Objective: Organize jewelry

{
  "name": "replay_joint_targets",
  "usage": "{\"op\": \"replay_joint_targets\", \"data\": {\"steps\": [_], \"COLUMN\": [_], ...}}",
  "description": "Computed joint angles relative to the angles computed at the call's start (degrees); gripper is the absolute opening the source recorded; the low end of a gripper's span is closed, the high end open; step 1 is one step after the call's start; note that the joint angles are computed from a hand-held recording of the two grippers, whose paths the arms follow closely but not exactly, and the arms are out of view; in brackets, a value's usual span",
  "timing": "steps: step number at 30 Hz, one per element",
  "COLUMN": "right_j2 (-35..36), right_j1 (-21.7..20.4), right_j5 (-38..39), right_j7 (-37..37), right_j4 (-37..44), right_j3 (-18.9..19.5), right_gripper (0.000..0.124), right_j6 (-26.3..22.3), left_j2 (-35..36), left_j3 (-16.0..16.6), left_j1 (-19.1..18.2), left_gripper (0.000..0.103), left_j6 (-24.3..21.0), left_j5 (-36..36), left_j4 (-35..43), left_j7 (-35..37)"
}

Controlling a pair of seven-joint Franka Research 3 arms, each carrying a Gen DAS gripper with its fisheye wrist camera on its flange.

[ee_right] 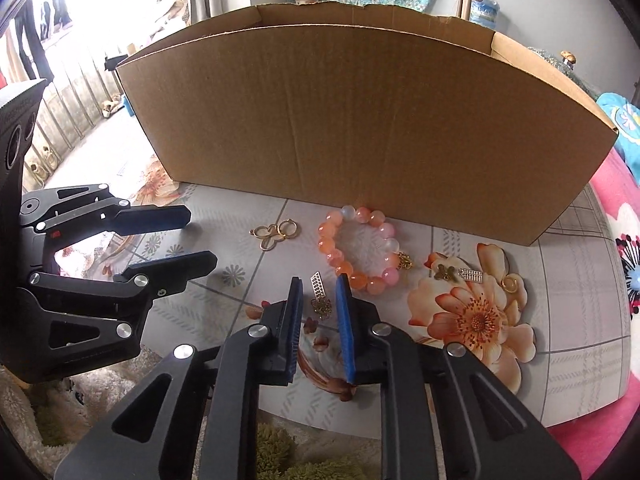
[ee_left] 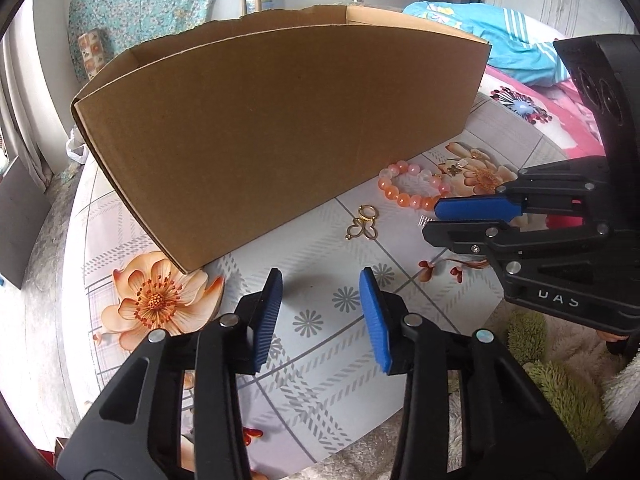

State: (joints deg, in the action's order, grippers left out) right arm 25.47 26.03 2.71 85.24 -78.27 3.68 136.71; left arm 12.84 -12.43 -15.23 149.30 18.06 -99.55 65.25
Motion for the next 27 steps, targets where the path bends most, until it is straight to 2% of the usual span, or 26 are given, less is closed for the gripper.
{"op": "replay_joint_targets", "data": {"steps": [2,5,11,18,27], "right_j2": [0.54,1.01,-1.84,-3.46,-3.48], "right_j1": [-0.2,-0.24,-1.48,-2.37,-3.16], "right_j5": [0.46,1.19,3.78,4.37,6.87], "right_j7": [-0.42,-0.37,-0.79,0.56,-0.04], "right_j4": [1.16,1.9,-2.4,-5.33,-6.23], "right_j3": [0.23,0.39,0.59,0.39,1.24], "right_gripper": [0.006,0.004,0.004,0.004,0.004], "right_j6": [-1.25,-1.66,1.74,2.97,3.86], "left_j2": [-0.03,0.21,0.72,3.89,8.88], "left_j3": [-0.12,-0.16,-0.51,-0.97,0.06], "left_j1": [0.14,0.27,0.44,-0.32,-2.84], "left_gripper": [0.034,0.031,0.029,0.029,0.029], "left_j6": [0.56,1.15,2.41,1.79,-6.66], "left_j5": [-0.42,-0.94,-2.11,-3.13,-0.09], "left_j4": [-0.21,-0.1,0.51,5.38,13.73], "left_j7": [0.26,0.52,1.89,4.36,5.96]}}
